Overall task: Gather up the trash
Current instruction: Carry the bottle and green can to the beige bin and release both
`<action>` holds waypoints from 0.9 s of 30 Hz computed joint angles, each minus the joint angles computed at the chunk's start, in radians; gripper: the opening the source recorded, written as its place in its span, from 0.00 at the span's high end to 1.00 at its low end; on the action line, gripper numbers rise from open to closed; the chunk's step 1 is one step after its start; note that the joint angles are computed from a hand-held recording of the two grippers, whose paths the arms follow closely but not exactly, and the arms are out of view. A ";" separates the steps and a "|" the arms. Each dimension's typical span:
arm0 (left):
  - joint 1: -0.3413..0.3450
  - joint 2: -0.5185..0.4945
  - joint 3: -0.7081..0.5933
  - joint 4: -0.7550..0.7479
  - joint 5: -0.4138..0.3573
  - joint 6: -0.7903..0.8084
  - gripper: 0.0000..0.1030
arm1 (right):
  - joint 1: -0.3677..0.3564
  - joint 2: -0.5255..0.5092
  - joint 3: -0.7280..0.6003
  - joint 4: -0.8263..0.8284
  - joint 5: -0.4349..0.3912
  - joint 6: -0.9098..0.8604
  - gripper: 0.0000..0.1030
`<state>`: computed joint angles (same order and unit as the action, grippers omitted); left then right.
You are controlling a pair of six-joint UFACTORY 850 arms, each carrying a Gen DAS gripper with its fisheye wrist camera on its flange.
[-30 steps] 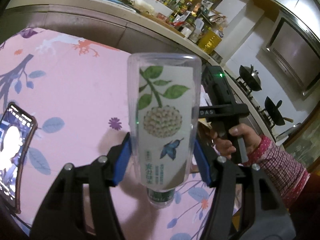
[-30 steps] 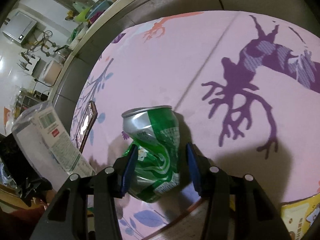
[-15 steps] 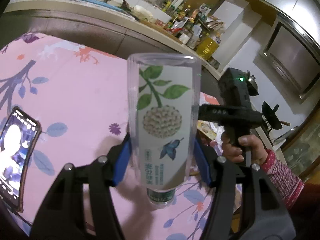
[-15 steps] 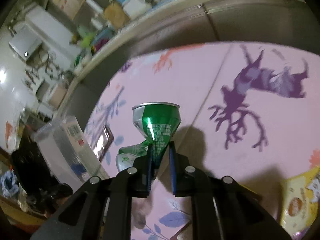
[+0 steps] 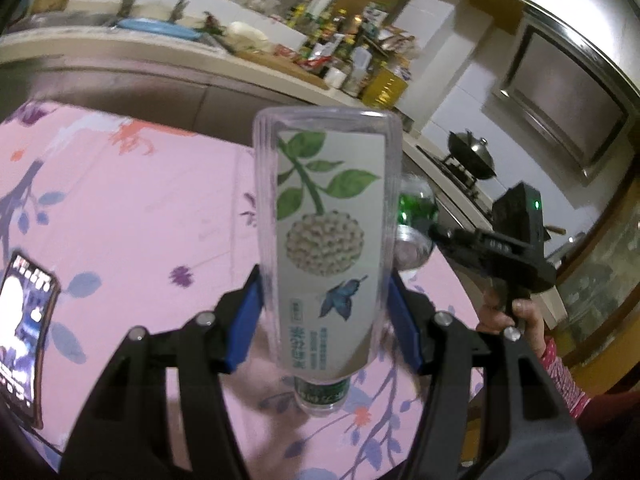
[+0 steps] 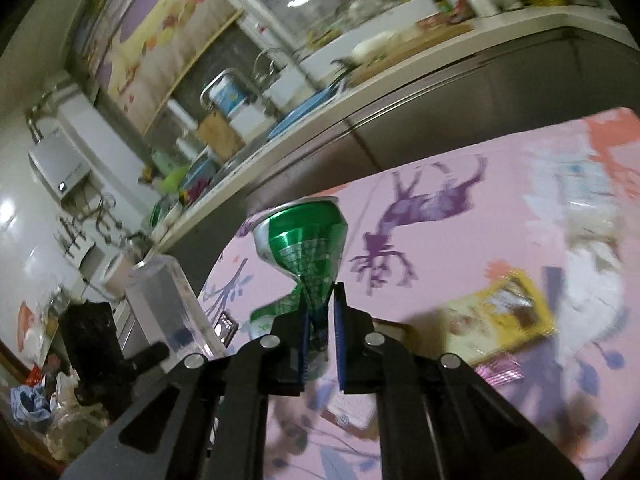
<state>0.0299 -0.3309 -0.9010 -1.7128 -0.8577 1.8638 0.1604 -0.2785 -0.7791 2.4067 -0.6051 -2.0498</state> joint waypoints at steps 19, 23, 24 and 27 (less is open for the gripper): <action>-0.541 -0.115 -0.347 0.087 0.100 -0.144 0.45 | -0.635 0.413 0.528 0.098 -0.241 -0.135 0.93; -0.669 -0.232 -0.518 0.104 0.136 -0.197 0.45 | -0.826 0.432 0.572 0.089 -0.251 -0.178 0.93; -0.696 -0.265 -0.566 0.116 0.144 -0.221 0.45 | -0.869 0.420 0.572 0.090 -0.251 -0.196 0.93; -0.778 -0.382 -0.724 0.163 0.184 -0.297 0.45 | -0.933 0.353 0.555 0.129 -0.247 -0.265 0.93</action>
